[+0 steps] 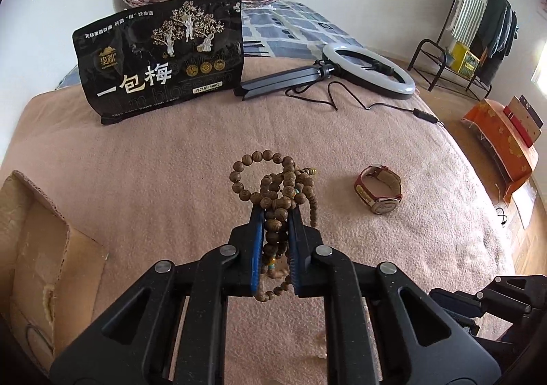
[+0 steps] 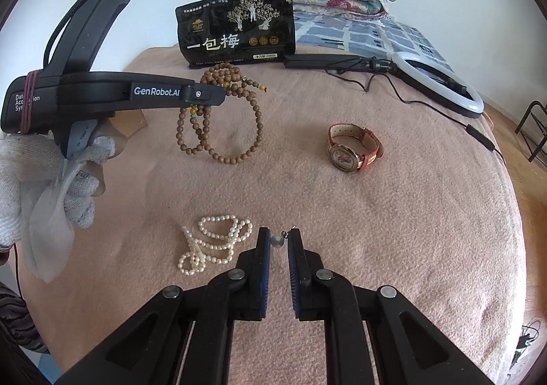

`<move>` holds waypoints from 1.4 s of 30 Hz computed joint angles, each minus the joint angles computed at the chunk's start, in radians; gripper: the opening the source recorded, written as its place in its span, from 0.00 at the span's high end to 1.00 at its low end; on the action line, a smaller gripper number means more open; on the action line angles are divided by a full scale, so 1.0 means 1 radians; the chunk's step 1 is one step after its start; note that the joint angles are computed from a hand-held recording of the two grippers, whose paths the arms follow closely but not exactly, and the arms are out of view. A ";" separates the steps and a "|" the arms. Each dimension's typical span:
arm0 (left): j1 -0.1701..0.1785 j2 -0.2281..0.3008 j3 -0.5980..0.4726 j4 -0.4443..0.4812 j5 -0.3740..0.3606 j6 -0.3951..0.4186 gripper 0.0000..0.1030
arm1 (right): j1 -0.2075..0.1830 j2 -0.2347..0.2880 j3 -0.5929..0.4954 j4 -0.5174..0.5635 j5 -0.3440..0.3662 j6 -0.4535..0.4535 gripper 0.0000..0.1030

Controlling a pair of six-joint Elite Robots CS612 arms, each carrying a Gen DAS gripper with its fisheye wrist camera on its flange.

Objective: Organize jewelry
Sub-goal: 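Carry the wooden malas with the left tool over the cardboard box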

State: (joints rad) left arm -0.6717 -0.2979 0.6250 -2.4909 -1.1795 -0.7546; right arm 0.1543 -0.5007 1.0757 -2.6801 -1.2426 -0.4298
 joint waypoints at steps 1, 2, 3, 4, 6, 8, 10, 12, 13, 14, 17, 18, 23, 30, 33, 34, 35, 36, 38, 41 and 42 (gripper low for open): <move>-0.001 -0.010 0.016 -0.011 0.004 -0.002 0.89 | -0.001 -0.004 0.004 -0.006 0.002 0.003 0.92; -0.001 -0.021 0.034 -0.022 0.009 -0.005 0.89 | -0.001 -0.008 0.007 -0.014 0.004 0.007 0.92; -0.002 -0.032 0.051 -0.032 0.014 -0.009 0.89 | -0.003 -0.013 0.013 -0.023 0.008 0.010 0.92; -0.003 -0.044 0.070 -0.046 0.018 -0.014 0.89 | -0.003 -0.017 0.017 -0.030 0.013 0.014 0.92; -0.005 -0.068 0.109 -0.072 0.027 -0.019 0.89 | -0.004 -0.023 0.022 -0.045 0.022 0.024 0.92; -0.007 -0.092 0.145 -0.094 0.043 -0.017 0.89 | -0.003 -0.029 0.027 -0.058 0.031 0.033 0.92; -0.009 -0.116 0.183 -0.116 0.054 -0.017 0.89 | -0.002 -0.035 0.032 -0.067 0.037 0.036 0.92; -0.011 -0.141 0.220 -0.134 0.070 -0.021 0.89 | 0.002 -0.041 0.038 -0.078 0.039 0.031 0.92; -0.013 -0.153 0.240 -0.146 0.080 -0.022 0.89 | 0.004 -0.045 0.042 -0.084 0.040 0.026 0.92; -0.014 -0.166 0.261 -0.157 0.089 -0.025 0.89 | 0.006 -0.048 0.047 -0.090 0.042 0.022 0.92; -0.017 -0.206 0.324 -0.195 0.113 -0.034 0.89 | 0.012 -0.060 0.057 -0.103 0.054 0.013 0.92; -0.019 -0.219 0.345 -0.208 0.125 -0.036 0.89 | 0.014 -0.063 0.060 -0.108 0.057 0.009 0.92; -0.024 -0.281 0.450 -0.263 0.162 -0.063 0.89 | 0.027 -0.077 0.076 -0.126 0.072 -0.003 0.92; -0.036 -0.359 0.584 -0.311 0.227 -0.099 0.89 | 0.045 -0.091 0.090 -0.146 0.096 -0.004 0.92; -0.043 -0.392 0.643 -0.325 0.259 -0.116 0.89 | 0.053 -0.096 0.093 -0.149 0.110 -0.002 0.92; -0.045 -0.402 0.662 -0.329 0.267 -0.123 0.89 | 0.056 -0.097 0.092 -0.148 0.115 -0.004 0.92; -0.046 -0.412 0.679 -0.330 0.274 -0.131 0.89 | 0.059 -0.098 0.092 -0.146 0.120 -0.006 0.92; -0.047 -0.420 0.694 -0.330 0.280 -0.140 0.89 | 0.062 -0.098 0.091 -0.145 0.124 -0.008 0.92; -0.050 -0.439 0.729 -0.332 0.294 -0.159 0.89 | 0.069 -0.097 0.088 -0.143 0.134 -0.007 0.92; -0.056 -0.465 0.781 -0.335 0.316 -0.190 0.89 | 0.081 -0.093 0.078 -0.134 0.149 -0.006 0.92; -0.058 -0.474 0.798 -0.338 0.321 -0.200 0.89 | 0.085 -0.091 0.074 -0.131 0.154 -0.007 0.92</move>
State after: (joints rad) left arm -0.7293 -0.7717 1.4230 -2.8285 -0.8586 -0.9544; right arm 0.2389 -0.5921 1.1492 -2.8107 -1.0883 -0.4365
